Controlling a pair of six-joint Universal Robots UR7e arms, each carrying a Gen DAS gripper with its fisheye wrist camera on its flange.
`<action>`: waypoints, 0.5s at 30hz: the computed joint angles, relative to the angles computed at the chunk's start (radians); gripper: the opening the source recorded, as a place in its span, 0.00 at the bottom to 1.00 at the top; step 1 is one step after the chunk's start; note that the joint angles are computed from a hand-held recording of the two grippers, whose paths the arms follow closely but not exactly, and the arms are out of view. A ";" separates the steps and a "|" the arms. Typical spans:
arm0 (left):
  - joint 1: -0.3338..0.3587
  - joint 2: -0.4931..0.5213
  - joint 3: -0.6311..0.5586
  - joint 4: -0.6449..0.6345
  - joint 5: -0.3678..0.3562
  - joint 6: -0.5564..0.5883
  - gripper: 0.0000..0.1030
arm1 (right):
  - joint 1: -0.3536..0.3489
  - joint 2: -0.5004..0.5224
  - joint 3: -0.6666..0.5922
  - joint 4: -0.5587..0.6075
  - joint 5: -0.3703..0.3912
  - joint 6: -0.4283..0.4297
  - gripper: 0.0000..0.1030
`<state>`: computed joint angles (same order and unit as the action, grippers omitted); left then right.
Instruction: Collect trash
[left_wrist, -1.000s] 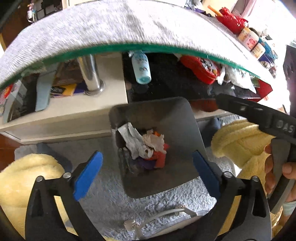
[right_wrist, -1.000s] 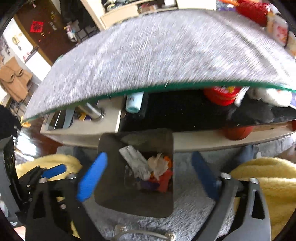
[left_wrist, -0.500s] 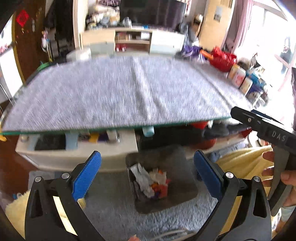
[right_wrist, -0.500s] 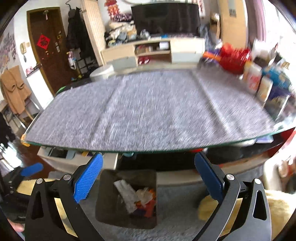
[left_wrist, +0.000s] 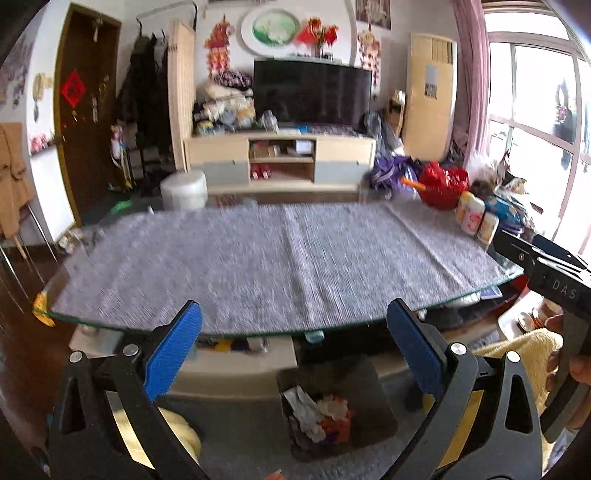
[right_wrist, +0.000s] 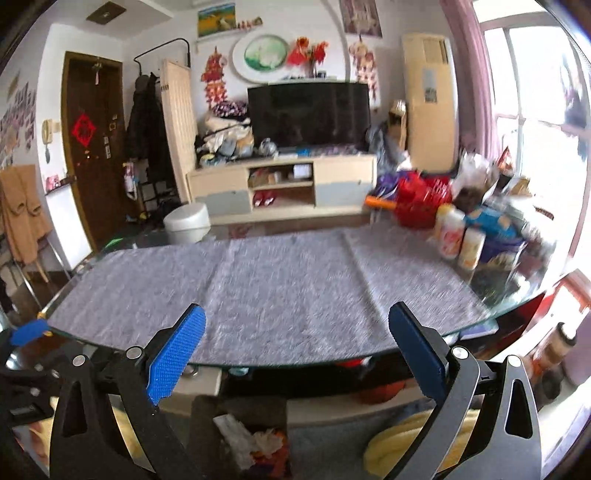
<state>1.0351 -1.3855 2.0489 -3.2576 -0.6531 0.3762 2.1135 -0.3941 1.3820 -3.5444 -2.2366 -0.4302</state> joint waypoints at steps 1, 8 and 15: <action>-0.008 0.003 0.001 -0.031 0.008 0.018 0.92 | 0.003 0.002 -0.004 -0.011 -0.003 -0.013 0.97; -0.027 -0.005 0.000 -0.103 0.007 0.064 0.92 | 0.007 -0.005 0.000 -0.015 0.001 -0.010 0.97; -0.022 -0.003 -0.002 -0.110 0.004 0.066 0.92 | 0.011 -0.003 0.001 -0.030 -0.003 -0.007 0.97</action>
